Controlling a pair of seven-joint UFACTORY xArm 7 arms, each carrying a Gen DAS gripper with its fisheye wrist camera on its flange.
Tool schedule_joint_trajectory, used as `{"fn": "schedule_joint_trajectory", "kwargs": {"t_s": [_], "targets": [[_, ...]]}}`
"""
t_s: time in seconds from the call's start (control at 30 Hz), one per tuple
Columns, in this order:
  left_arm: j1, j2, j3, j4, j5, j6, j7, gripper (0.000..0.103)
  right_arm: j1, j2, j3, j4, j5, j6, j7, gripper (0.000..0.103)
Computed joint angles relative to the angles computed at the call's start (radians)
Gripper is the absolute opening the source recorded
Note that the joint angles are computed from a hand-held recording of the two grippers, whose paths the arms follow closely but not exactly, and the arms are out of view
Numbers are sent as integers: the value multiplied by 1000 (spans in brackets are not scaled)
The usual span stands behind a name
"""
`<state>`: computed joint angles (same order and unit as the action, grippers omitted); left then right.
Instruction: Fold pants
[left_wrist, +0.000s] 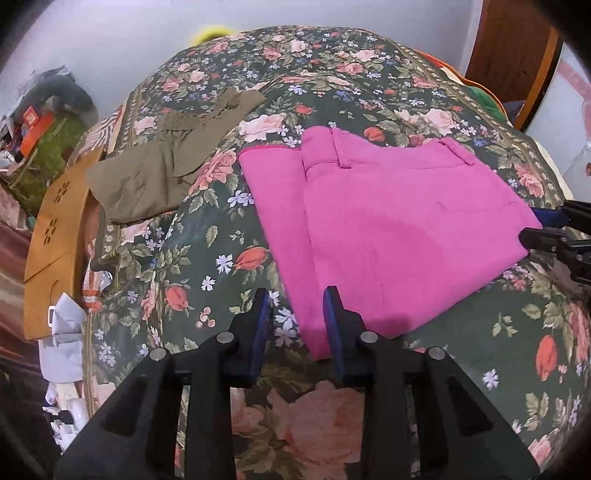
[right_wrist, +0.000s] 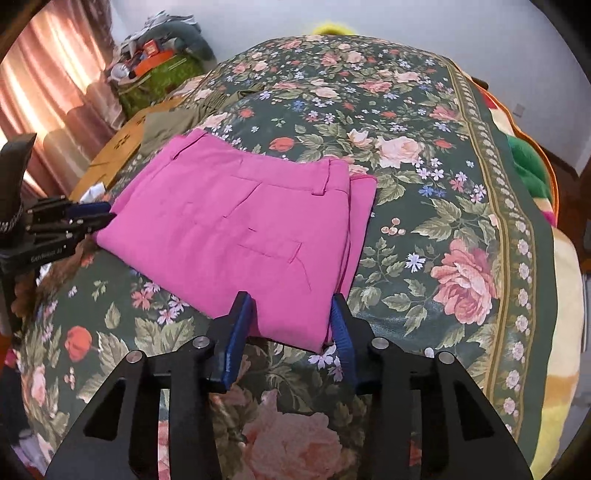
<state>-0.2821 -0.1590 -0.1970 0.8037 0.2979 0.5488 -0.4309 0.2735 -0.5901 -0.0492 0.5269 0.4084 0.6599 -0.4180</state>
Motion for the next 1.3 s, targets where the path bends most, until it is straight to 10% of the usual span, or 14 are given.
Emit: {"fn": "schedule_joint_trajectory", "kwargs": {"t_s": [0.67, 1.1, 1.3], "targets": [[24, -25, 24, 65, -66, 13, 45, 30, -27, 3, -9, 43, -32, -17, 24, 40], [-9, 242, 44, 331, -118, 45, 104, 31, -19, 272, -29, 229, 132, -53, -63, 41], [-39, 335, 71, 390, -78, 75, 82, 32, -59, 383, 26, 289, 124, -47, -83, 23]]}}
